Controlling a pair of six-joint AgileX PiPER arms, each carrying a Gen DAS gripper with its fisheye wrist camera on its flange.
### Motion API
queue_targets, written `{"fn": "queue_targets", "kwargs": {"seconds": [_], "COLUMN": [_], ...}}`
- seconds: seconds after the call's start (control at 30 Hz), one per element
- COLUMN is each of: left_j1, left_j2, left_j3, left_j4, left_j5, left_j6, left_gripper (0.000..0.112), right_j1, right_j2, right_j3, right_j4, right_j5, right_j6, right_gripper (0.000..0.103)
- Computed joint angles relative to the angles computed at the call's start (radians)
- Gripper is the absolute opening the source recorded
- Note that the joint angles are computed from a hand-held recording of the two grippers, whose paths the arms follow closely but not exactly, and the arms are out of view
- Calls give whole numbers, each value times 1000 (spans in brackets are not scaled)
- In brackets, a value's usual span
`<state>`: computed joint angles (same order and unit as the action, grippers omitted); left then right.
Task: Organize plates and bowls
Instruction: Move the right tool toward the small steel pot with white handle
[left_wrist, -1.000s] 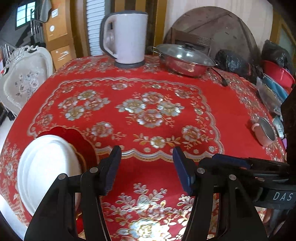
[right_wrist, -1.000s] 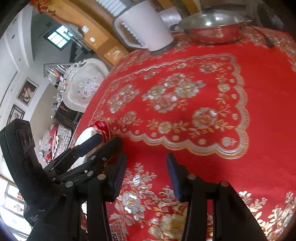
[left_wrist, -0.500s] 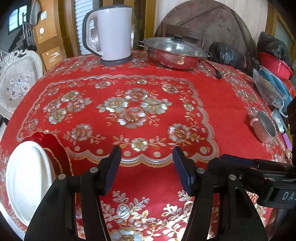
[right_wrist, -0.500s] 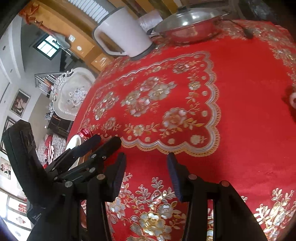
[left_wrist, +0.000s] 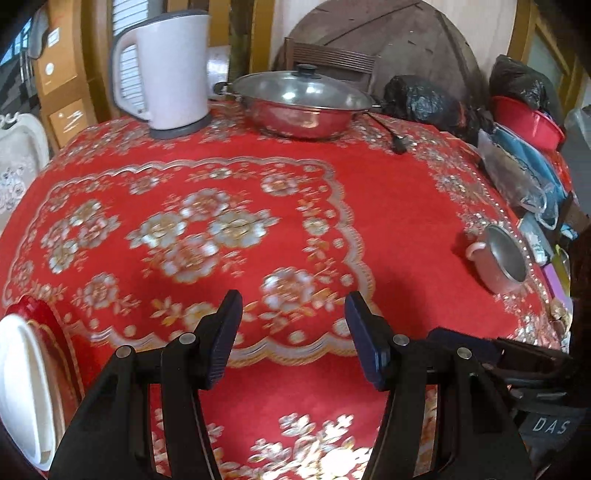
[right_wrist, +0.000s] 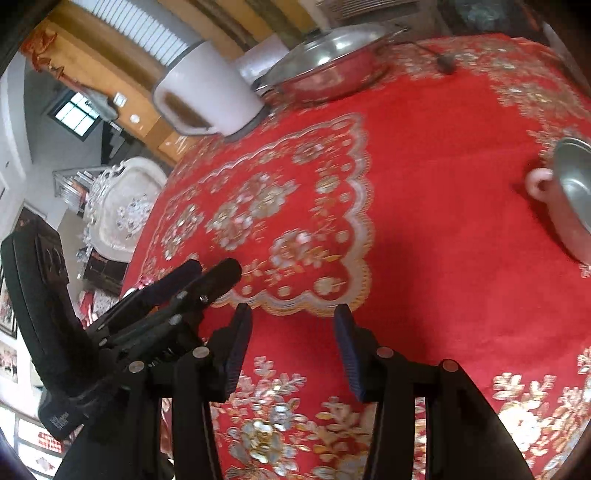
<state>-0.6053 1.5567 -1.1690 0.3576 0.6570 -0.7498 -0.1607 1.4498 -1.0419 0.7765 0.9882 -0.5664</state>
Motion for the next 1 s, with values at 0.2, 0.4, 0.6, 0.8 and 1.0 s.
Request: {"fn": "queue_targets", "kwargs": {"seconds": [0.2, 0.4, 0.6, 0.8, 1.0], "left_j1": [-37, -62, -104, -109, -73], "left_j2": [111, 249, 426, 596, 784], "left_j3": [-156, -352, -614, -867, -1180], "left_j4": [-43, -175, -236, -293, -440], "left_j5": [44, 106, 225, 350, 531], "left_j6": [60, 178, 240, 322, 463], "left_gripper": [58, 58, 58, 58, 58], "right_j1": [-119, -274, -434, -577, -641], "right_j2": [-13, -3, 12, 49, 124], "right_j3": [-1, -19, -61, -131, -244], "right_j4": [-29, -32, -26, -10, -39], "right_j5": [11, 59, 88, 115, 110], "right_j6": [-12, -53, -96, -156, -262], "right_gripper": [46, 46, 46, 46, 46]}}
